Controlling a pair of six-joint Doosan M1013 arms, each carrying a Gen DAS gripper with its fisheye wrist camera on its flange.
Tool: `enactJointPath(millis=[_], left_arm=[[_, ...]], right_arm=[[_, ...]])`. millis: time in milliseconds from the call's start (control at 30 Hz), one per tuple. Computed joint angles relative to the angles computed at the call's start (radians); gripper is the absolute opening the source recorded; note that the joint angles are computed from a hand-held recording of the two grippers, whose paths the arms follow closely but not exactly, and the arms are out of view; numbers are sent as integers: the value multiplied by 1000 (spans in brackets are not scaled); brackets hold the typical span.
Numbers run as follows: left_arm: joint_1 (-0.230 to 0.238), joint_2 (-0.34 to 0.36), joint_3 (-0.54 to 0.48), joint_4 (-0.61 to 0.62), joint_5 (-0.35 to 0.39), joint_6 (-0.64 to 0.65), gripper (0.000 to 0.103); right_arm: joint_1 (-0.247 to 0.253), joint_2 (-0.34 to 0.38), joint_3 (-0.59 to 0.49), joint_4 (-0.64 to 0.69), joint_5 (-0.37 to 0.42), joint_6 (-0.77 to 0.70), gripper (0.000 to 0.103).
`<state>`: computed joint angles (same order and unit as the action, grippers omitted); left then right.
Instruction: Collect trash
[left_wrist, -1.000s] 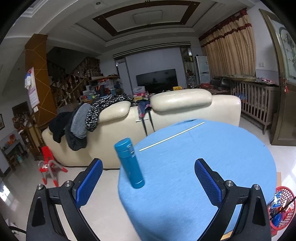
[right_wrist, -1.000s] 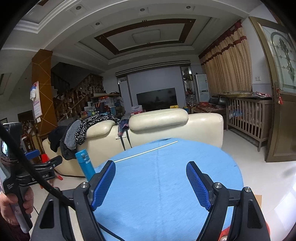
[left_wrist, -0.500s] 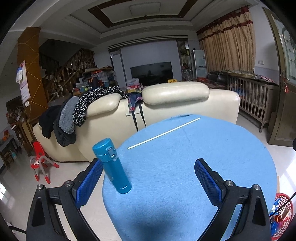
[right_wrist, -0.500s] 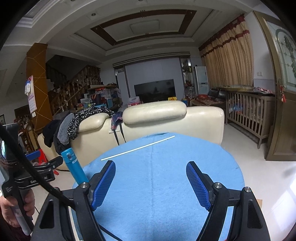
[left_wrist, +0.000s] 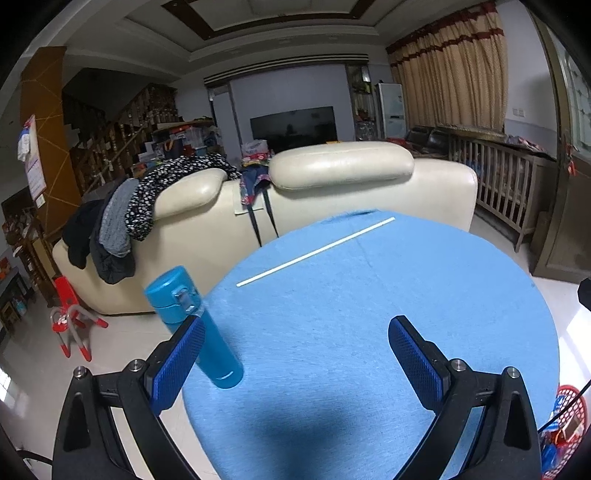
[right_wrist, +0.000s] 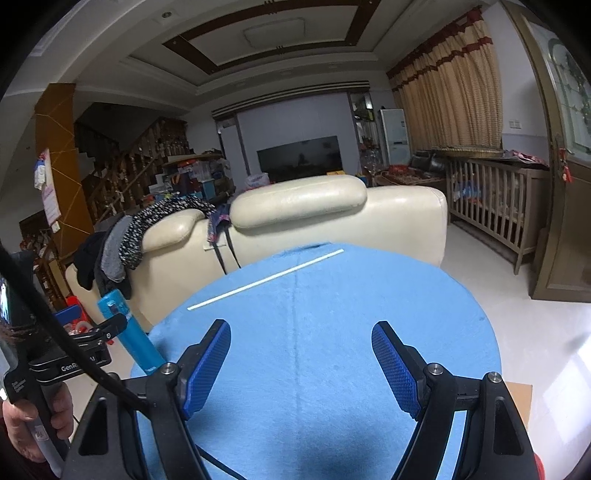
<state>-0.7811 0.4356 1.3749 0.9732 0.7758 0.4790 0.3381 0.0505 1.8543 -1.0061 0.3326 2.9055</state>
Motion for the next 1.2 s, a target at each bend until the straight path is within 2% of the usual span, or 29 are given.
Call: enactJointPath(millis=[233, 333, 700, 1000, 1200], left_arm=[[8, 32, -35, -61, -4, 66, 99], [9, 40, -44, -72, -2, 75, 99], [20, 83, -95, -126, 38, 132, 99], [21, 114, -130, -170, 60, 159, 99], [26, 123, -139, -190, 65, 168, 99]], right_arm=[[-6, 8, 8, -5, 43, 46, 82], [-15, 16, 3, 26, 50, 18, 81], [-33, 69, -31, 116, 12, -95, 81], [-43, 93, -45, 141, 5, -146, 81], [-46, 110, -61, 219, -3, -223, 81]])
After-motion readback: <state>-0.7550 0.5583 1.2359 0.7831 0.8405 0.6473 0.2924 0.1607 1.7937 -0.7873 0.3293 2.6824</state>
